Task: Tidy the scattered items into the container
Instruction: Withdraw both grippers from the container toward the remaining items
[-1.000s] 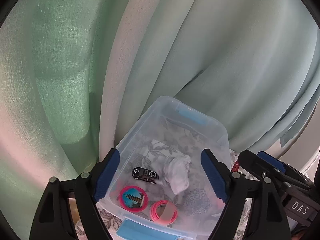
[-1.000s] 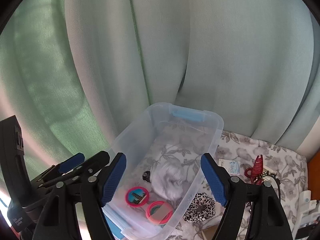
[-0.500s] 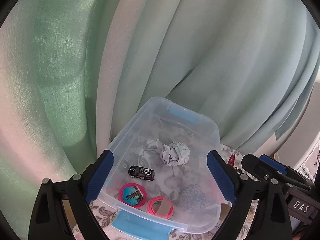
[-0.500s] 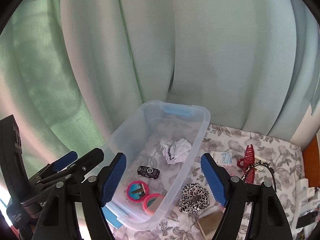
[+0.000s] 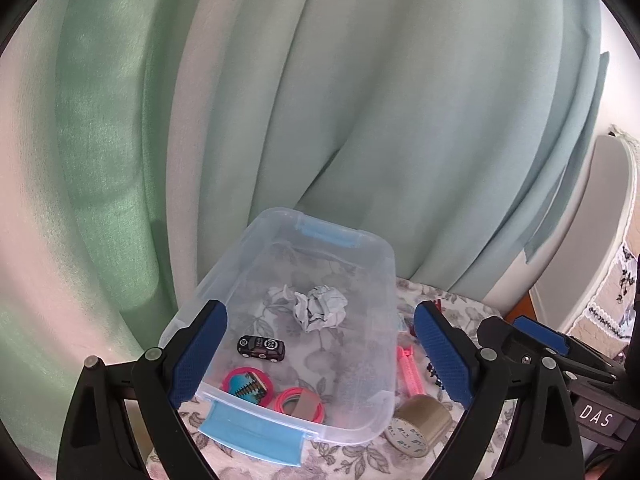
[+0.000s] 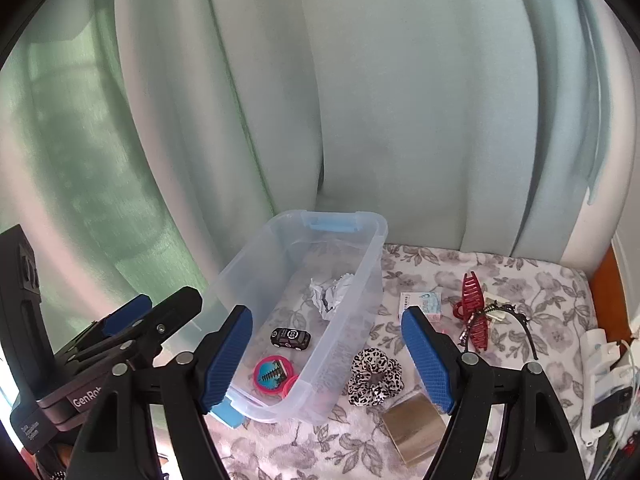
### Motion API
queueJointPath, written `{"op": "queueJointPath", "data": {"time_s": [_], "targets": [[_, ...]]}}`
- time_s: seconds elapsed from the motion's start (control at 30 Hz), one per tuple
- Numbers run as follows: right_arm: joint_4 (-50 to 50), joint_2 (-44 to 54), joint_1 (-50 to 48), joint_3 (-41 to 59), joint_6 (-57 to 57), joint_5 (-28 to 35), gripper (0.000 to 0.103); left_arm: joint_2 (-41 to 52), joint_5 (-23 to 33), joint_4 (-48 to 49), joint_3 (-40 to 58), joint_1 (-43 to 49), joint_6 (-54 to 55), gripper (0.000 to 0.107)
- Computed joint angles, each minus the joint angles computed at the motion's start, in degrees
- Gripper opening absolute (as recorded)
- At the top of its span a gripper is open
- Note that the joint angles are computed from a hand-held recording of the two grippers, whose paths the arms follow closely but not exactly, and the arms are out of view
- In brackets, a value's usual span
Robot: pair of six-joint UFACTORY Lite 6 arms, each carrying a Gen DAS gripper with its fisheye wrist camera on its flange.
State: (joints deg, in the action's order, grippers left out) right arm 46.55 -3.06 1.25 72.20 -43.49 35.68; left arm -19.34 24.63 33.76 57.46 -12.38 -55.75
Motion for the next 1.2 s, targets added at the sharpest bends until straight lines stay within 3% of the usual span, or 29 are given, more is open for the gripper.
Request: {"op": "queueJointPath", "data": {"time_s": [0.43, 0.87, 1.2], "targets": [[11.2, -6.6, -15.1, -7.4, -12.0, 8.7, 0.080, 3.6, 8.6, 12.2, 5.7, -14.5, -12.1, 0.095], [17.0, -6.0, -31.8, -9.9, -20.3, 18.0, 0.080, 11.7, 13.5, 16.6, 11.6, -25.4, -16.9, 0.095], [16.5, -2.0, -40.9, -9.6, -22.3, 19.3, 0.080, 17.1, 11.1, 15.1, 14.0, -28.5, -18.0, 0.095]]}}
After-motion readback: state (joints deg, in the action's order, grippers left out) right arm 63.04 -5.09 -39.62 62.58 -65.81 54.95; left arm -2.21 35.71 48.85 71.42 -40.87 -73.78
